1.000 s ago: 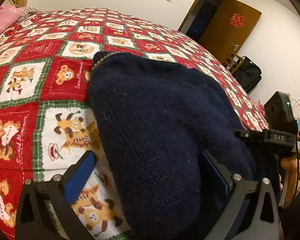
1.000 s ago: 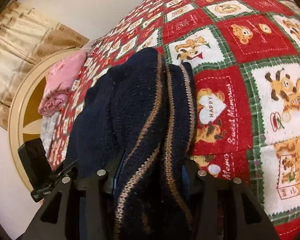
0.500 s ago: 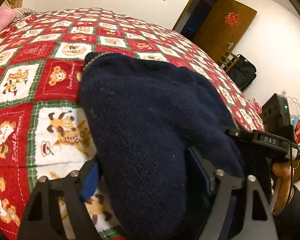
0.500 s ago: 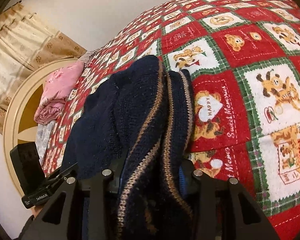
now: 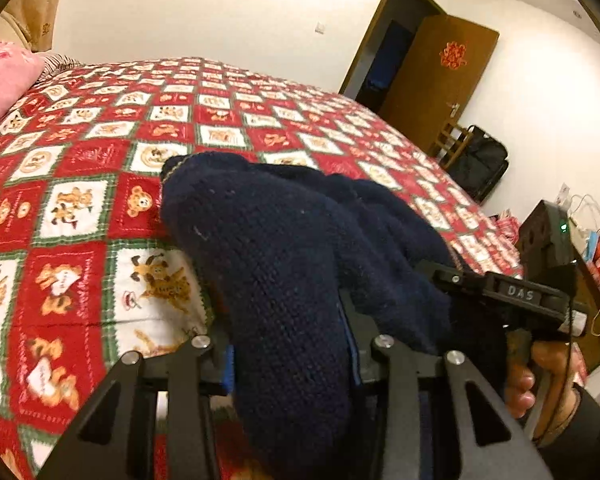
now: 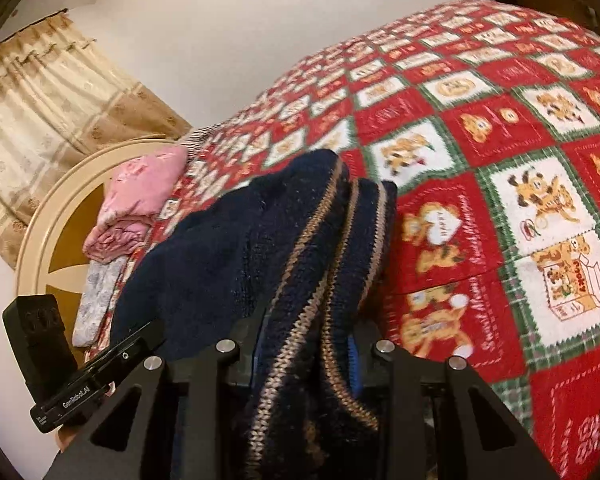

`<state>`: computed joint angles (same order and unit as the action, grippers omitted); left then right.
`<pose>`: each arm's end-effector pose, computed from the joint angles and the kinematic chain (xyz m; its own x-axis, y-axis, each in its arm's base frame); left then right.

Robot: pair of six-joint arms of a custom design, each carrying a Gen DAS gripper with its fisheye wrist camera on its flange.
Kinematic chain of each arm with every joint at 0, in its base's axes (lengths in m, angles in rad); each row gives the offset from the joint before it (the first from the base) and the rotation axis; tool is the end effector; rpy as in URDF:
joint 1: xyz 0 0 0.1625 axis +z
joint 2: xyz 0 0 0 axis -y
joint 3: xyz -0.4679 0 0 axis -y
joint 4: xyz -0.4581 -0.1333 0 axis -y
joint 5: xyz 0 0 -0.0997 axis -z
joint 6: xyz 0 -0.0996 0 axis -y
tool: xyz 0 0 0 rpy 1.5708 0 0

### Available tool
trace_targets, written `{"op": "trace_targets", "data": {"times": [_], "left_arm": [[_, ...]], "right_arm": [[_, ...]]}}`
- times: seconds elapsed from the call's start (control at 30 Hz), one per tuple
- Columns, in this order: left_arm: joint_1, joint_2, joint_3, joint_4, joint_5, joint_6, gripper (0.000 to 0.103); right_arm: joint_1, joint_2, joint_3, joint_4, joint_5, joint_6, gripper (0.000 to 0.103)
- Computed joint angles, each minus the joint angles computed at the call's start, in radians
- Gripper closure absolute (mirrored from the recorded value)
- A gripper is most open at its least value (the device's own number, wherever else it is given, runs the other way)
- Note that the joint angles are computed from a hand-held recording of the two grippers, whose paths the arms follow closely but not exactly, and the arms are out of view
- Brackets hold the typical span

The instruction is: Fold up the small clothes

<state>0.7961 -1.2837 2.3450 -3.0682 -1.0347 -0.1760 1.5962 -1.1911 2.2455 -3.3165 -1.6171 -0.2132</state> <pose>-0.2059 -0.4736 0.1758 -0.8645 0.3269 -0.3819 0.4902 0.7160 -0.4970 0.1424 -0.5364 0.1856 -0.9726 -0.1589 0.1697 -0.2306 0.7536 -0.6156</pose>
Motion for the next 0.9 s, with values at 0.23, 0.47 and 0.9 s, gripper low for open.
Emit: {"op": "trace_targets", "data": {"times": [0.23,0.47,0.9], "left_arm": [[-0.06,-0.137,0.068,0.051,0.029,-0.044,0.063],[-0.139,-0.338,0.145,0.155,0.112,-0.108,0.063],[-0.287,-0.771,0.255,0.555,0.325,-0.319,0.063]], "right_arm": [[0.073,-0.016,0.034,-0.017,0.023,0.015,0.071],[0.158,0.013,0.07,-0.066,0.051,0.045,0.071],[0.331,0.149,0.046,-0.097,0.061,0.096,0.071]]}}
